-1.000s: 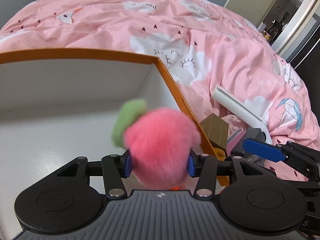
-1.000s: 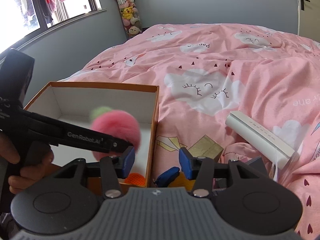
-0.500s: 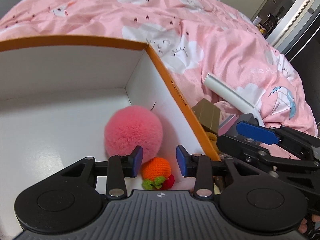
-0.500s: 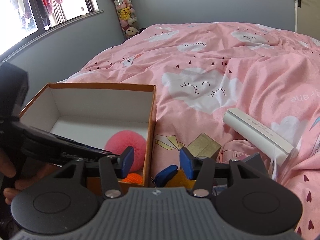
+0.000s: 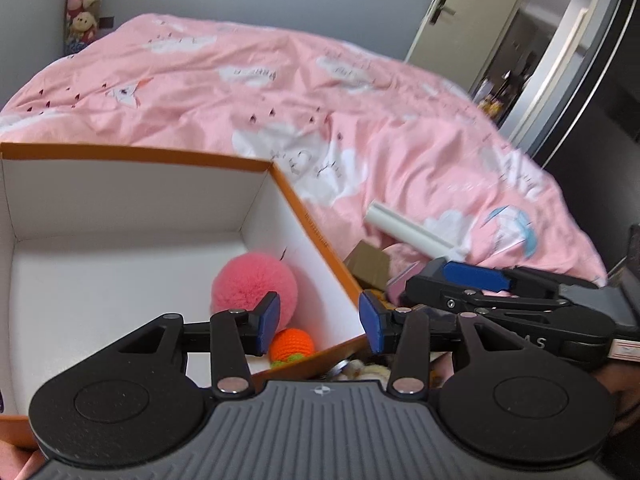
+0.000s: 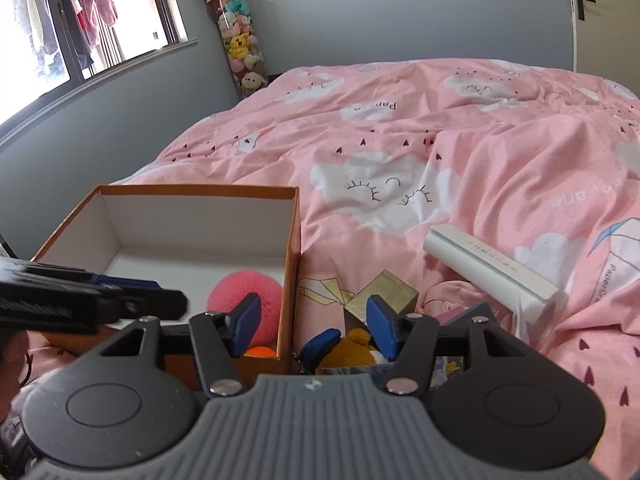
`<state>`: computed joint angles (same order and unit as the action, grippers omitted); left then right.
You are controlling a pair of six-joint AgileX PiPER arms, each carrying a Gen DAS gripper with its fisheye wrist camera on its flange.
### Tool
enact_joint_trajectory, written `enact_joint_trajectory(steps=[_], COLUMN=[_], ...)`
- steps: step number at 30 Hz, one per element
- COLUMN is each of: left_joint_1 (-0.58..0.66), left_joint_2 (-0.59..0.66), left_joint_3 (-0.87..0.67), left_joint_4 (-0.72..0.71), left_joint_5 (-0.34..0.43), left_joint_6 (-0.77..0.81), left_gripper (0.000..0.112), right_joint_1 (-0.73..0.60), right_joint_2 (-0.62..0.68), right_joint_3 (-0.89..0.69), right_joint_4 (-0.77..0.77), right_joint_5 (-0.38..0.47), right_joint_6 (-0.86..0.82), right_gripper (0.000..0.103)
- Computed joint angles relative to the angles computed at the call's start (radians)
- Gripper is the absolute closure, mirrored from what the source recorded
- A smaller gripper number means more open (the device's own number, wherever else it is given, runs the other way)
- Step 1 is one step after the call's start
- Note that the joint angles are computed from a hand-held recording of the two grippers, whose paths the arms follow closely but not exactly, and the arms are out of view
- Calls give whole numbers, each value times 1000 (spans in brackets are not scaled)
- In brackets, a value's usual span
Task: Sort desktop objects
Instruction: 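Grasp the anime photo card with the right tool while the left tool reaches beside the box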
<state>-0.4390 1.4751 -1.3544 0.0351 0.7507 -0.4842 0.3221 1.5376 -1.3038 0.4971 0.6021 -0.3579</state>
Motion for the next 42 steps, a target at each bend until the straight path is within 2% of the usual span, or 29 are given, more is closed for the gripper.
enact_joint_trajectory(steps=[3,7,9,10,14,16,20,23,27,30,35,42], left_joint_1=[20,2,-15,-29,-103,-132,-158,-189,-204,-227,-231,-199], left_joint_2=[-47,-82,-87,-88,-69,-49,-14,41,91,119,69,-27], left_joint_3=[31,42,47,51,79,93,133,122,114,108,149,146], left_joint_4=[-64,-79,-89,-85,9,42,64,126,139,193,236,129], left_joint_5=[-15,15,38,48,72,75,28,40,27,42,15,46], left_joint_6=[62,109,142,153,132,125,126,80,57,7,-62,36], left_gripper=[61,61,61,61,66,69,69,71,84,104,109,110], right_joint_1=[-21,-41,-48,-51,-44,-34,-22,-37,-67,-83,-109,-125], right_joint_2=[-25,-64,-83,-92,-109,-107,-92,-81,-78,-79,-88,-86], right_joint_3=[14,28,38,45,71,81,98,102,109,114,110,104], right_joint_4=[22,11,16,24,46,47,14,-5,-11,-8,-27,-22], right_joint_5=[16,55,76,90,146,169,198,211,215,212,205,206], right_joint_6=[-18,-33,-53,-67,-108,-113,-86,-50,-21,-13,8,9], right_gripper=[42,42,45,50,60,60,60,59,59,59,58,57])
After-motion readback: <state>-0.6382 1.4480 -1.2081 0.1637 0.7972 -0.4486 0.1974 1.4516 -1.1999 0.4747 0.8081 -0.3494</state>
